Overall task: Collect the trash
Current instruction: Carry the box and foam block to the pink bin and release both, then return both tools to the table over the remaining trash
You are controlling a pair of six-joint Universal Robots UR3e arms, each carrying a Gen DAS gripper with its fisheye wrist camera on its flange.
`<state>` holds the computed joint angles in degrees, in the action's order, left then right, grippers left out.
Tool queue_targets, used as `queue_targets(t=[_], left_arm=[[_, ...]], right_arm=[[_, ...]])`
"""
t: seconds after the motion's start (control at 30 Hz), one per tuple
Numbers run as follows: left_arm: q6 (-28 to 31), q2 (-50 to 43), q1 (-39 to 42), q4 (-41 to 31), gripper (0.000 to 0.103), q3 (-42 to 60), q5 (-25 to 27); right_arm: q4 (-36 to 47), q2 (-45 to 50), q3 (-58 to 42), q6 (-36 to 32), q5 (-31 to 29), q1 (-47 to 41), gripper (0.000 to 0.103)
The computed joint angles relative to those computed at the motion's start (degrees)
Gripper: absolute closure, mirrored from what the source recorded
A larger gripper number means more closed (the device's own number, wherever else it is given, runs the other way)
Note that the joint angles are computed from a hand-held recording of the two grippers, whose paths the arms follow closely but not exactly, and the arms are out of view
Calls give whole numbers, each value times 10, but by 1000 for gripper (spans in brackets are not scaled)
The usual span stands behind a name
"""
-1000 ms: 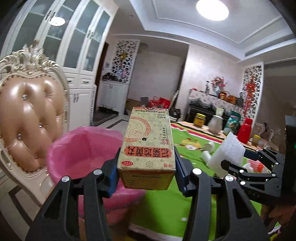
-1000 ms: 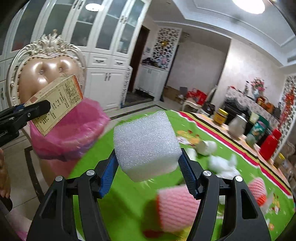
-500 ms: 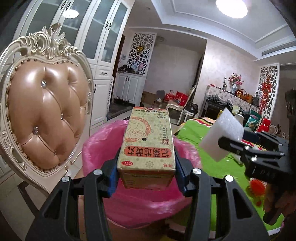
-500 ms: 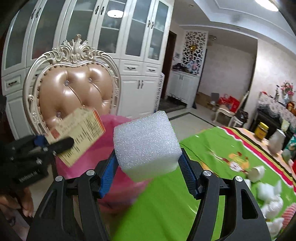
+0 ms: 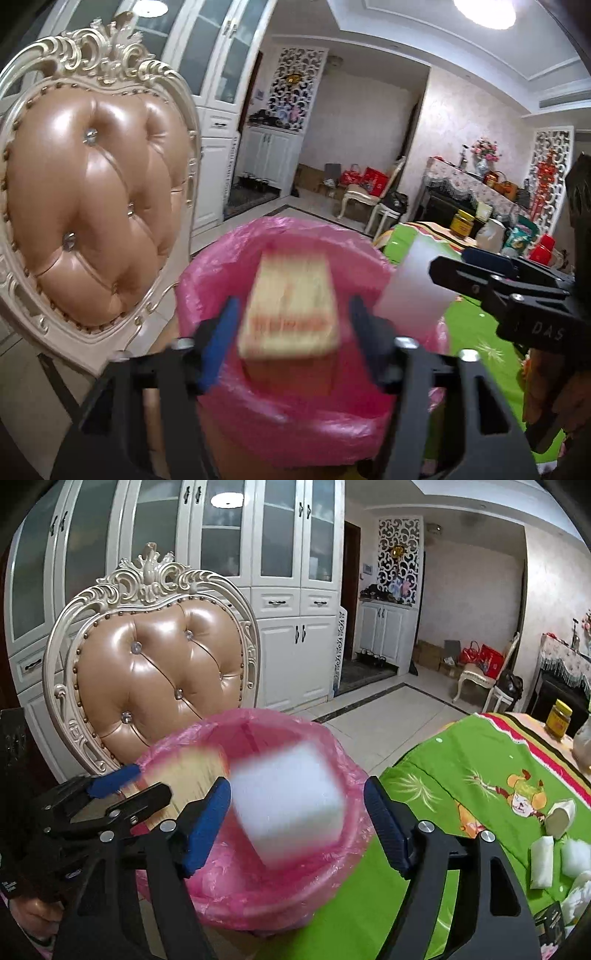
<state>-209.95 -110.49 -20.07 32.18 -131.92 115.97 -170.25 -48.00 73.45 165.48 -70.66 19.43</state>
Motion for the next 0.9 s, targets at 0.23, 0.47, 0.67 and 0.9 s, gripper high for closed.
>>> queue_targets(t=[0.23,0.47,0.67,0.9], left_arm=[[-28,25,-24,-16,15,-20,54],[-43,14,-121,-104,5,68,145],[-40,-63,-209,-189,5,227,163],[-6,-194,-274,-321,5,480,108]], right_arm=[[-37,-38,67,2,13,-23,27],[-85,-148,234,-9,7,-75,23],[-148,-292,445,-40,52,-200,18],[-129,-458,634,-122,144,-439,18]])
